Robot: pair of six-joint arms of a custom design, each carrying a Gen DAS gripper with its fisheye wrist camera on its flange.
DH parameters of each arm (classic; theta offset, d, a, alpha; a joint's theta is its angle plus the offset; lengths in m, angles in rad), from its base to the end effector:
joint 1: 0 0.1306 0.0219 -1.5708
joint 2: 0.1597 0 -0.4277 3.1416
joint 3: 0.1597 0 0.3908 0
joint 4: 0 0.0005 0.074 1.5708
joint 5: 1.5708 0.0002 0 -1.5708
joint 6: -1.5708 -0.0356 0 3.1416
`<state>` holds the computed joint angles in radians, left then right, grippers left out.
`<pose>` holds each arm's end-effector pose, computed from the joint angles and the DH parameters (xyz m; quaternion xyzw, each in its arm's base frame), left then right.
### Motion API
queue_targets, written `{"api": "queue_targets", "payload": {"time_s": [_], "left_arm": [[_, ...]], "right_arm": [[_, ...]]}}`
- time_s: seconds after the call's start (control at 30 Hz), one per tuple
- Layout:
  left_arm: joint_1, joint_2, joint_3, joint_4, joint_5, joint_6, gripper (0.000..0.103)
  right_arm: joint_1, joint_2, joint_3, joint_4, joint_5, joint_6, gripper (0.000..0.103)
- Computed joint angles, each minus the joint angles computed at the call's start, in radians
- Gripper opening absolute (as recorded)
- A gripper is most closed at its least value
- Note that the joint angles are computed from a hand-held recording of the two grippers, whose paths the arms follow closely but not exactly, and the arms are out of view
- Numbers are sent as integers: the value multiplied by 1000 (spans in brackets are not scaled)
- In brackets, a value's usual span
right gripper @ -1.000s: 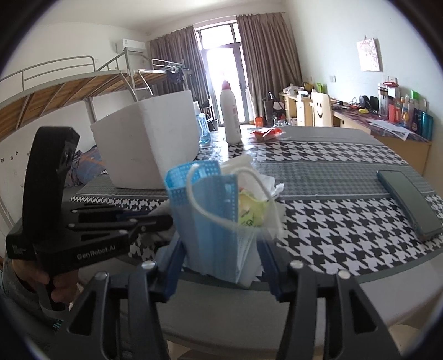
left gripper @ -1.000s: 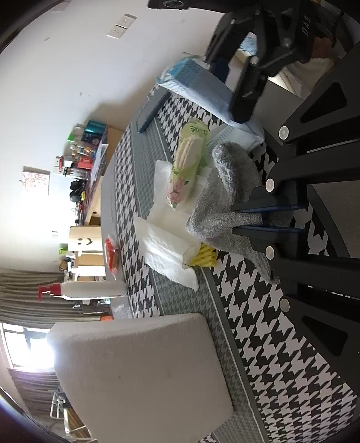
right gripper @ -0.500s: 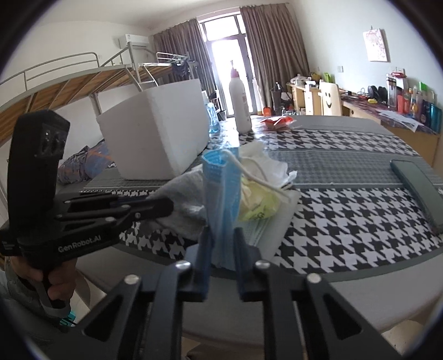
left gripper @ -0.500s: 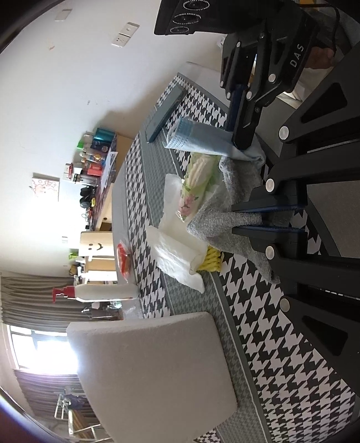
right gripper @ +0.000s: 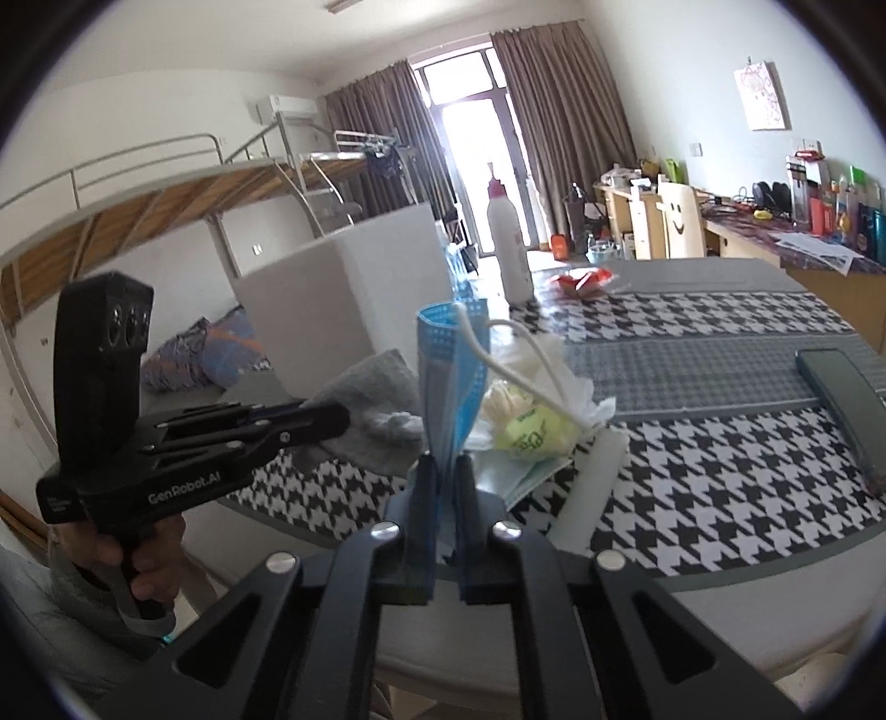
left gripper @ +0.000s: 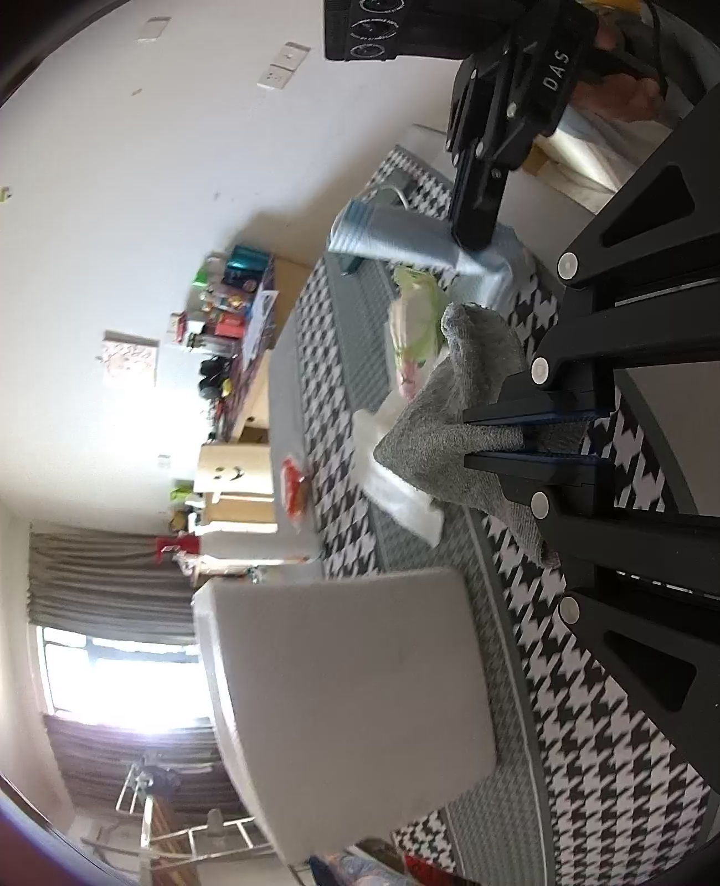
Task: Organize soft objects
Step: 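Lift the grey sock with the left tool while the right tool lifts the blue mask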
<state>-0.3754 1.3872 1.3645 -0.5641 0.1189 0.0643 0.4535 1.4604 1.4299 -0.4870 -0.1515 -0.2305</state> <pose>0.4572 -0.1853 0.4886 0.1640 0.8649 -0.1540 0.4488 0.4728 0.2359 0.4917 -0.1337 0.8524 0.2297 0.4502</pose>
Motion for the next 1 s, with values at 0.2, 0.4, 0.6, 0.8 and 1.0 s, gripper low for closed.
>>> {"api": "queue_targets", "payload": {"time_s": [0.2,0.4,0.6,0.8,1.0], "left_arm": [[17,-22,-11,20,-19,4,9],[20,-52,-33,44,-30,7,9],[28,-85,-56,64,-38,11,9],[33,-103,-59,69,-36,11,9],[39,-101,-30,57,-30,10,9]], "right_arm": [[-5,-13,0,28,-22,-11,7],[7,-28,1,41,0,-6,7],[23,-32,4,50,49,15,8],[29,-25,19,55,77,32,8],[36,-6,57,42,98,48,8]]}}
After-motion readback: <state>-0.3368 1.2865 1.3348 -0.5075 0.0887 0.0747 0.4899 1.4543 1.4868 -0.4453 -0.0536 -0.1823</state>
